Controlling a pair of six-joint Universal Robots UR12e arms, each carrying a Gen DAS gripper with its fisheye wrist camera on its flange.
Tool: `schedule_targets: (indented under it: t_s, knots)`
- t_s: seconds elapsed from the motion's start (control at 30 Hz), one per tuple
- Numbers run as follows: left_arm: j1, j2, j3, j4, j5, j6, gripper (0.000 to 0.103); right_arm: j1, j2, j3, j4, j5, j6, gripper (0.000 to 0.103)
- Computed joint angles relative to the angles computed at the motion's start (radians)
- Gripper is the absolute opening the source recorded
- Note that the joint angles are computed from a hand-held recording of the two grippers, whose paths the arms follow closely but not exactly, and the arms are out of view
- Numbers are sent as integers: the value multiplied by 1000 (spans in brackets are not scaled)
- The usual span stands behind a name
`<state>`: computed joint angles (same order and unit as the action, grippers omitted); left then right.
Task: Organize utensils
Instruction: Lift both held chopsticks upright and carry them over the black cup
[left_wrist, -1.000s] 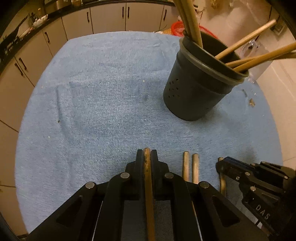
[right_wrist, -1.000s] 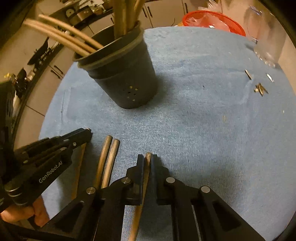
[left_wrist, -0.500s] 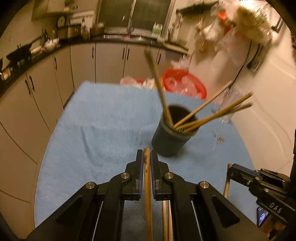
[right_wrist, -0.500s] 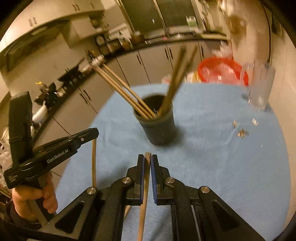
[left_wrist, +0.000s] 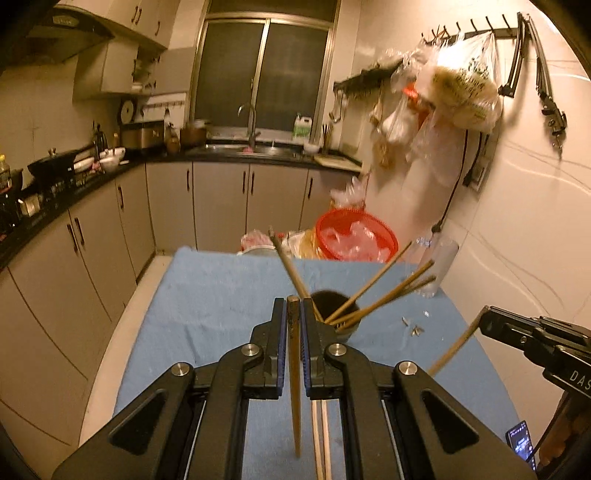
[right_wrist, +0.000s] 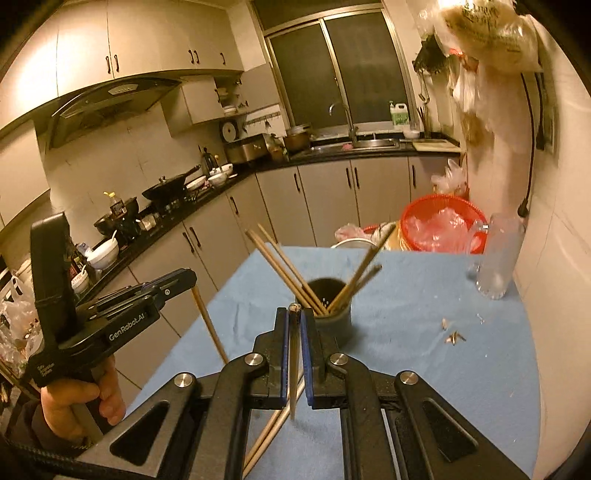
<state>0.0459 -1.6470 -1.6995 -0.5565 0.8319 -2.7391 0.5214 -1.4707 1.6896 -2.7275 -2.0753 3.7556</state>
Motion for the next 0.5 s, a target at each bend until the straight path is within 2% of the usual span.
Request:
schedule_targets:
  t_s: [0.13,0.3,0.5]
  knots:
    - [-4,-6,14,47,-1,-33,6,2,11,-30,4,-26,-35,6]
    - [-5,-9,30,67,-6,-50,6,-1,19,-66,21,-41,-69,6]
    - [-4,-4,31,83,-17,-59,6,-1,10,-63,36,-51,-74,5]
